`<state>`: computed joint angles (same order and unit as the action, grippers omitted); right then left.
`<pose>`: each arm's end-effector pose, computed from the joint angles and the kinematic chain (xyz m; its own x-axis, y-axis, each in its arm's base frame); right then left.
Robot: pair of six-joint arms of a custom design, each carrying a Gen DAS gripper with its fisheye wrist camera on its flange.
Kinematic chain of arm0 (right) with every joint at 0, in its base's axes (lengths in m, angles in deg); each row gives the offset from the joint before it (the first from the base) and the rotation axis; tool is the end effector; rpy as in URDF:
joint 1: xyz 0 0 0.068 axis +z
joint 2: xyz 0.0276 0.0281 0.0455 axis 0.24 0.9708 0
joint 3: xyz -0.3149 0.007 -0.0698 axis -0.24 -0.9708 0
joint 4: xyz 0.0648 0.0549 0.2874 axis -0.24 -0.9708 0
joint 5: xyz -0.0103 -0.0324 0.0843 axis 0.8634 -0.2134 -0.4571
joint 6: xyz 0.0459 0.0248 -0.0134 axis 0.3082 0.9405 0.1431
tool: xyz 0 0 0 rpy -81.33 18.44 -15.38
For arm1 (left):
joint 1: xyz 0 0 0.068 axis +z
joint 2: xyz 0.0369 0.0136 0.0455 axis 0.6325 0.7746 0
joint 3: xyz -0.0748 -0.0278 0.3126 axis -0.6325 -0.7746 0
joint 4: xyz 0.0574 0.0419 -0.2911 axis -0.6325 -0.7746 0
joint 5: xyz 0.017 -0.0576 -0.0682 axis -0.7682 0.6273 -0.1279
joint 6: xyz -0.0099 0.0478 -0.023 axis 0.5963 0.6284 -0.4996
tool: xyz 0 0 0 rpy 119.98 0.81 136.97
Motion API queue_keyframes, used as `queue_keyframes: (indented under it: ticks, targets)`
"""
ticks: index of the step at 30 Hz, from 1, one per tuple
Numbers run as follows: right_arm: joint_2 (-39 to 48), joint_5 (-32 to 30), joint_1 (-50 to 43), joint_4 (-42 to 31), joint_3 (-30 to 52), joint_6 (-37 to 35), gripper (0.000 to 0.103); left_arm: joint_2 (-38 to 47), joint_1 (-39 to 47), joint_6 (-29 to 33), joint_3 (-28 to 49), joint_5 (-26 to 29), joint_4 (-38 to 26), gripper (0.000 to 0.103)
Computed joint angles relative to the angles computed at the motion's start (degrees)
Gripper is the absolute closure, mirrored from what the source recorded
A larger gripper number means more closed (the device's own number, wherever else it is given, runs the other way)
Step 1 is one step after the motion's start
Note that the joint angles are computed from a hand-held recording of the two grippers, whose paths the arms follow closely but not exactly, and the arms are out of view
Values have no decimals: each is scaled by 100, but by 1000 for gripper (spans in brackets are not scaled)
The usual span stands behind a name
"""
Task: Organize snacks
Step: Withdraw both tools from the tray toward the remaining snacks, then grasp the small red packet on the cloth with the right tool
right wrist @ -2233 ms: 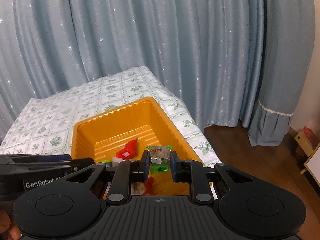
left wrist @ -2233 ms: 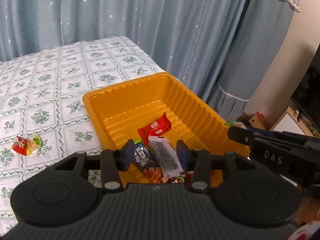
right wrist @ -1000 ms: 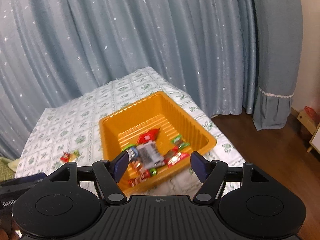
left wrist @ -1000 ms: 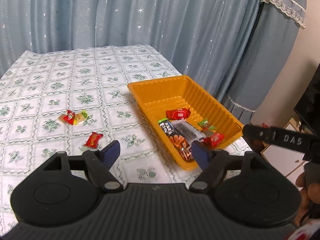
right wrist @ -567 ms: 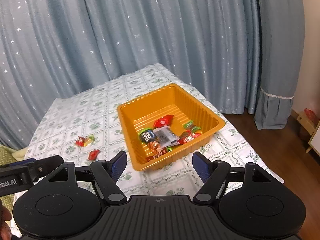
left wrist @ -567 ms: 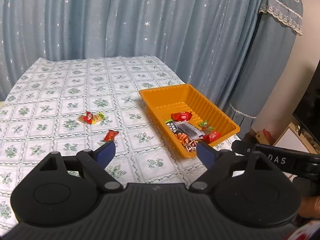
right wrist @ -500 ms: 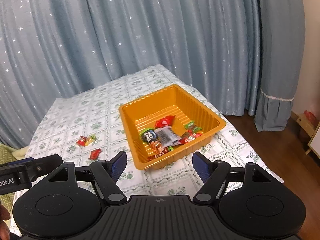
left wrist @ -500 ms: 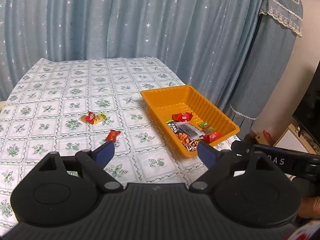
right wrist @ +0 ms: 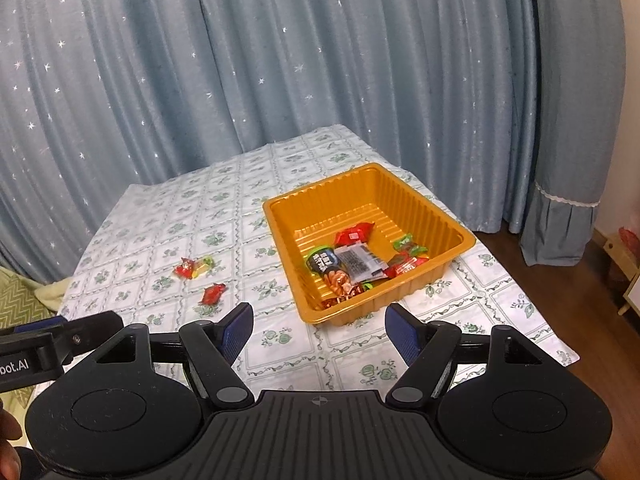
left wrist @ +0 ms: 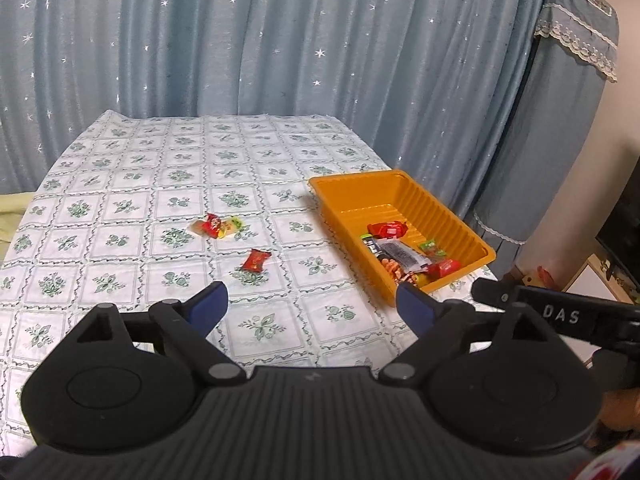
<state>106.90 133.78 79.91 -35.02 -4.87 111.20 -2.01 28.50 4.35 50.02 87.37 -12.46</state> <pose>0.1483 0.2636 0.1803 -0.4172 0.5075 -0.7539 0.5048 0.8192 0.2720 0.2782 -0.0696 0.1874 -0.5540 0.2911 -0.7800 0.6254 0.7639 -0.1592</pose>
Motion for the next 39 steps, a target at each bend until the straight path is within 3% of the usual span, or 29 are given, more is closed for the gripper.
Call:
queue_keyframes:
  ticks: [12, 24, 35, 39]
  targets:
    - [142, -14, -130, 872, -69, -617, 30, 400, 521, 113, 154, -13, 178, 13]
    - [785, -336, -665, 2552, 166, -2350, 30, 1317, 912, 214, 684, -61, 509, 13]
    - [1833, -1011, -1549, 4248, 551, -3903, 31, 2834, 924, 386, 1772, -292, 882, 13]
    - [2388, -1332, -1881, 4766, 881, -4421, 44, 3444, 867, 357, 2293, -383, 924, 13]
